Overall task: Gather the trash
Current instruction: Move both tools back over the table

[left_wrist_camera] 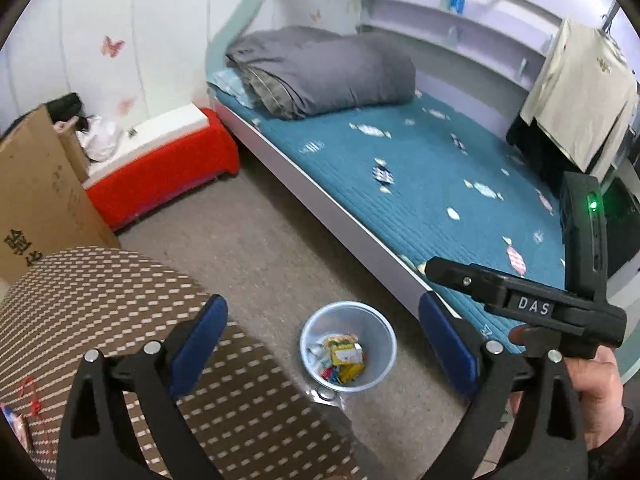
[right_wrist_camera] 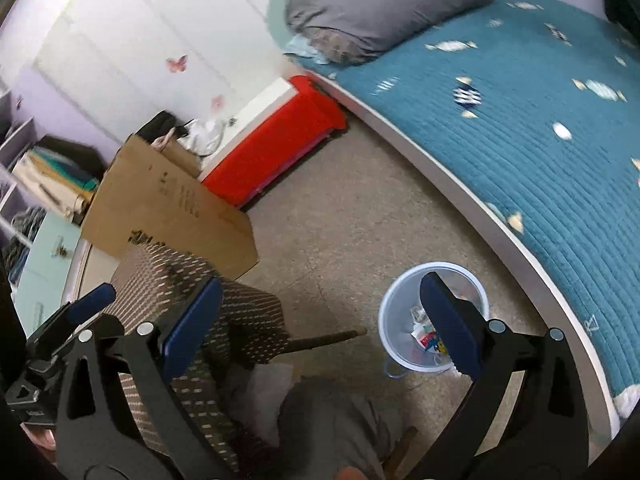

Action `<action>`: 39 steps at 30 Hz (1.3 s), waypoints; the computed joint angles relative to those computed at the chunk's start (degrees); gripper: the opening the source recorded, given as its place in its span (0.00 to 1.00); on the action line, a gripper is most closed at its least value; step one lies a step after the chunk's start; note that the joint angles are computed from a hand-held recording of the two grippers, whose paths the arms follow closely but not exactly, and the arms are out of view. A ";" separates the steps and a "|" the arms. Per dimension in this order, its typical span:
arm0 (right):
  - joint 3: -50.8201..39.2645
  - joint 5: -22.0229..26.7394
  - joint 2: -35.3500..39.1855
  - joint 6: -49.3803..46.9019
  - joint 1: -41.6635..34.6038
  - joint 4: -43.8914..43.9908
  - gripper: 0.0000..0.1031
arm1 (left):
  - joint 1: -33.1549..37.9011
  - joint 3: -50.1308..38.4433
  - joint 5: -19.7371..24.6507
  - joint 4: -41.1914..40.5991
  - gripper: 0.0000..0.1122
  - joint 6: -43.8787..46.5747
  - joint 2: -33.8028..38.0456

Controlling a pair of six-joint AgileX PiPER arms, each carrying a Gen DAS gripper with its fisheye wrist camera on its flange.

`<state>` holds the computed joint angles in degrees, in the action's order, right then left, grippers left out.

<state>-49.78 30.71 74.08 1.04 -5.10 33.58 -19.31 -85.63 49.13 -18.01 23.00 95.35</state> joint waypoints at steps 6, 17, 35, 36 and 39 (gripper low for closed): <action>-6.35 0.62 0.44 14.83 11.30 -13.97 0.94 | 7.28 5.00 -0.90 -4.40 0.85 5.56 -6.70; -24.94 8.22 10.02 36.11 30.21 -37.30 0.94 | 27.11 9.63 1.57 -15.58 0.85 19.15 -13.58; -73.66 25.89 45.74 31.58 48.24 -40.90 0.94 | 57.67 6.97 2.20 -21.89 0.86 31.19 -6.12; -75.84 26.75 47.27 31.07 48.55 -40.56 0.94 | 58.28 6.85 1.65 -21.44 0.86 30.83 -5.32; -87.30 32.53 55.04 28.74 49.94 -40.38 0.94 | 61.10 5.81 2.01 -20.91 0.86 30.01 -2.89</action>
